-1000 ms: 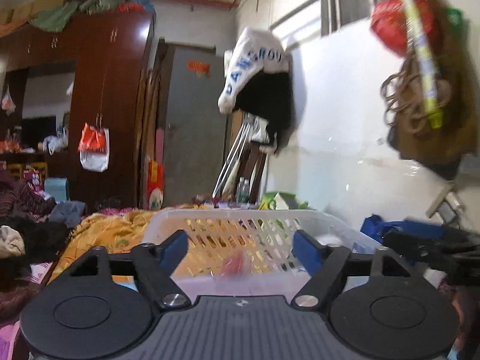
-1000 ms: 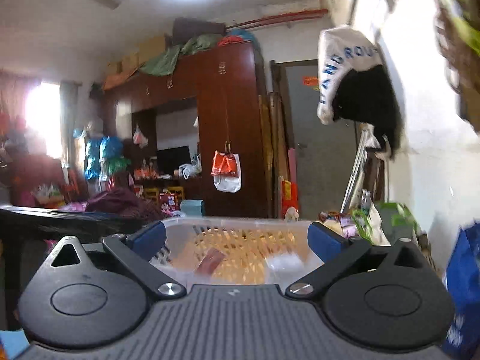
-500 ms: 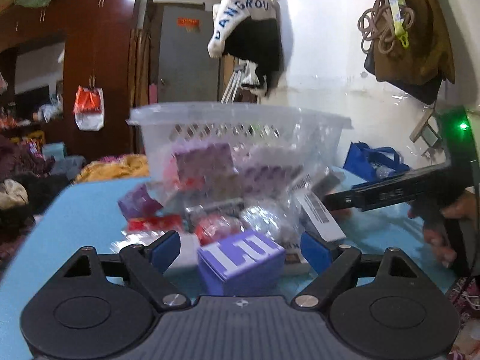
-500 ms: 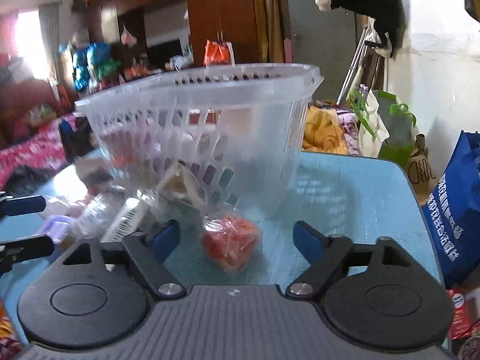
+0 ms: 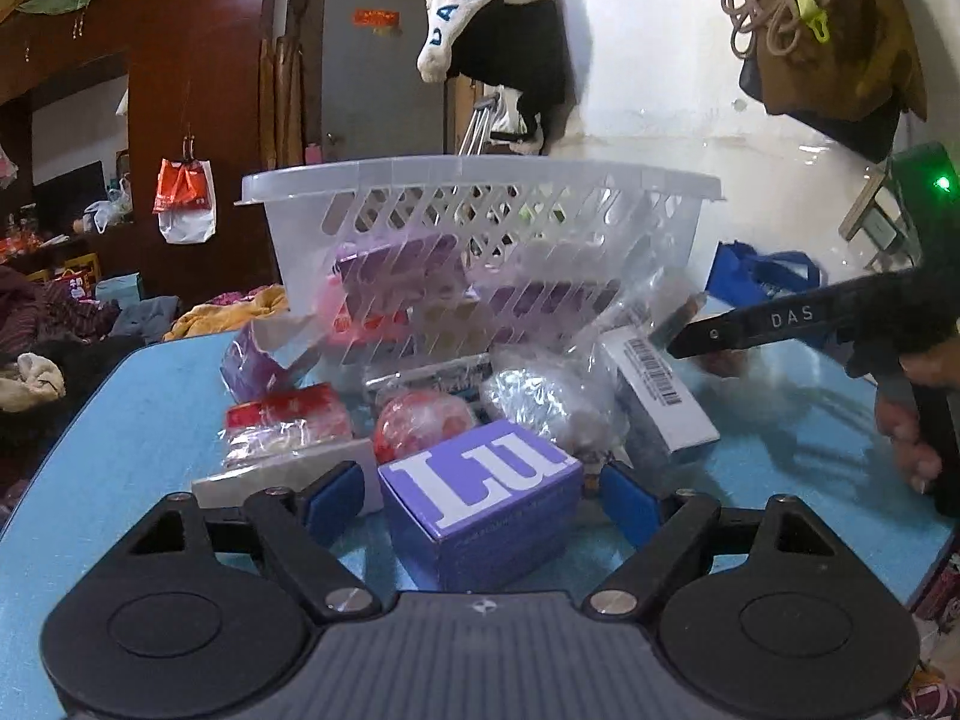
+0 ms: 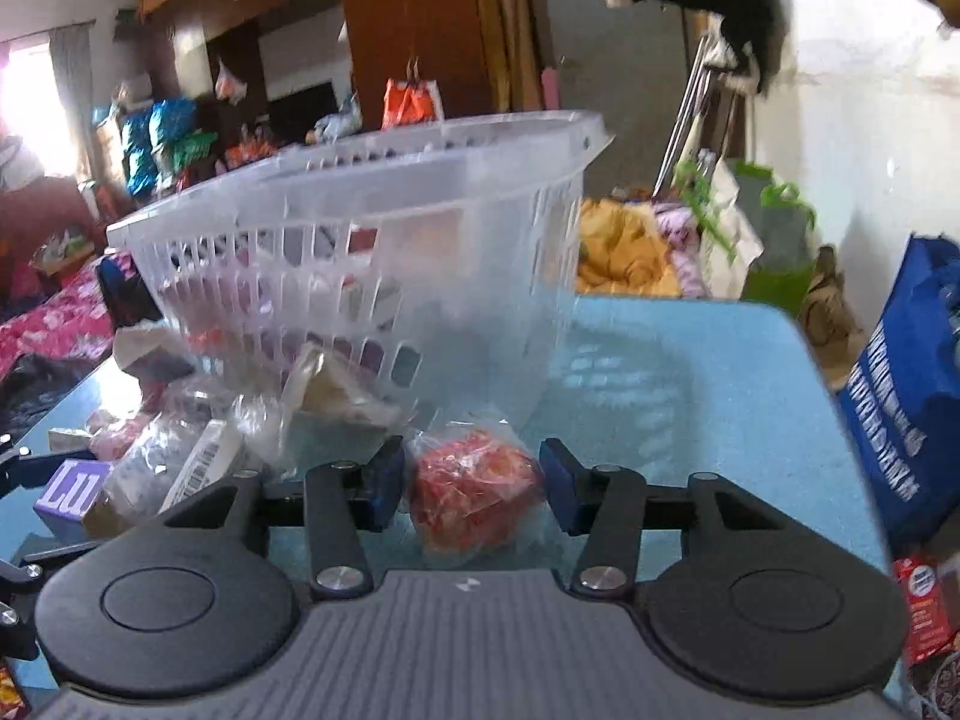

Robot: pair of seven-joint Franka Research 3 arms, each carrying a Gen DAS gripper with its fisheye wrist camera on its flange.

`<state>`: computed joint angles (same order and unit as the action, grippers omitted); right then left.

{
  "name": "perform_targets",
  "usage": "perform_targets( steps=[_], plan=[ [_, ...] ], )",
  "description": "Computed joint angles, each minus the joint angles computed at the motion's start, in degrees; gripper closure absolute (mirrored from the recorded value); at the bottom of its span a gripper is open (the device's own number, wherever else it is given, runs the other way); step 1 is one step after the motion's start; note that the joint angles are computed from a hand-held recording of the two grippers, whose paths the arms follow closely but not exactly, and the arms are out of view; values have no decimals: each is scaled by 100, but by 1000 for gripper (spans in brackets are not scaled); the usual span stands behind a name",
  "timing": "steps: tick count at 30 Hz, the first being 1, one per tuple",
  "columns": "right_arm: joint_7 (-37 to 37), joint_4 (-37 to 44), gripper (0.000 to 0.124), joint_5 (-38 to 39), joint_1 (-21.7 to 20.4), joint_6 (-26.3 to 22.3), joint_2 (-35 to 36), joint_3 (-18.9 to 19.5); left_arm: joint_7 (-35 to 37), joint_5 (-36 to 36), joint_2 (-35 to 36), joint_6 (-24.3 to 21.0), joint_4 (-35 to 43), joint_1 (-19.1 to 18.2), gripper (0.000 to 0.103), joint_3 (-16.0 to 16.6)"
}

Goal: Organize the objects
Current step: 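Grasp the blue 'LU' box with left tool while right tool grasps red bagged item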

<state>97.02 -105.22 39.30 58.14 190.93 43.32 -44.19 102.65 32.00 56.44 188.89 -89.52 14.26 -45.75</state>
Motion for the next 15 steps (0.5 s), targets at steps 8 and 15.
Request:
perform_targets(
  steps=[8,15],
  plan=[
    [-266,-110,72,625,474,440,267,-381,-464,340,-70,713,-165,-45,35,292],
    [-713,-38,72,1585,1012,765,783,-853,-923,1035,45,1093,-267,294,35,68]
  ],
)
